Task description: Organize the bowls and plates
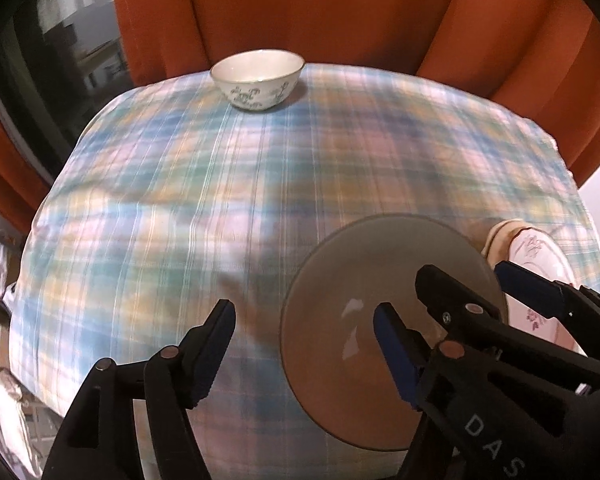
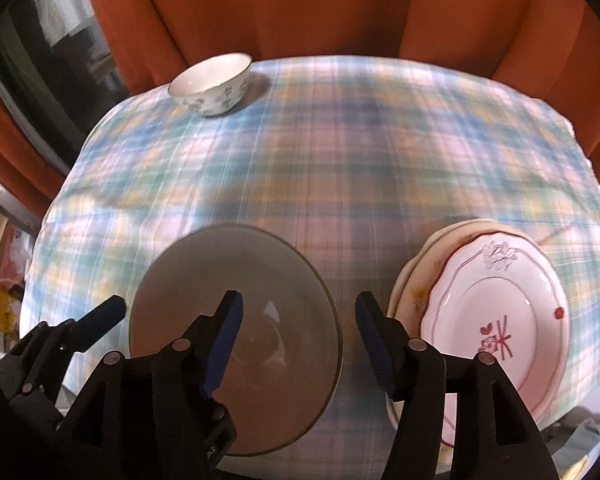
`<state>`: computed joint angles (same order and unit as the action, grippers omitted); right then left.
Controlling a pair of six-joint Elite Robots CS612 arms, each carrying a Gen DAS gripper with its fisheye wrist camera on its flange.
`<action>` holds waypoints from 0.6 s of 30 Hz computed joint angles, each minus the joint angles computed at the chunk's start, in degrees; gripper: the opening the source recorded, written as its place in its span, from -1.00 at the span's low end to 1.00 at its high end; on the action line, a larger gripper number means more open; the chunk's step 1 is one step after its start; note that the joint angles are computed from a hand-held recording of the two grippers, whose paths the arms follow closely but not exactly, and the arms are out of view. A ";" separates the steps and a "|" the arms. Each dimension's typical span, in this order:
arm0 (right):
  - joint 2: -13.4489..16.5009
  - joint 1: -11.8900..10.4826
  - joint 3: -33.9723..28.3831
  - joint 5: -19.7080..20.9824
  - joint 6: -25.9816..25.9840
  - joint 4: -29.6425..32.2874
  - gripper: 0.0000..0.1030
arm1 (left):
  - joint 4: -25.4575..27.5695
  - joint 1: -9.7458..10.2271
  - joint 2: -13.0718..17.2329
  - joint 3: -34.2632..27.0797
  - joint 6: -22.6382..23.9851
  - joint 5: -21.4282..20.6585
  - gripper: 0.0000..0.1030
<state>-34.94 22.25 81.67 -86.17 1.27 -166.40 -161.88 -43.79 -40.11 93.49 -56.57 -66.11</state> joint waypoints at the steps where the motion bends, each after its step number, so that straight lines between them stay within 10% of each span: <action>1: -0.11 0.21 -0.06 -0.81 0.64 -0.30 0.28 | -0.67 0.18 -0.16 0.26 0.92 -0.05 0.49; 18: 0.61 4.79 -5.16 -8.48 9.59 0.70 0.31 | -9.34 4.07 -3.32 5.27 12.68 -0.94 0.50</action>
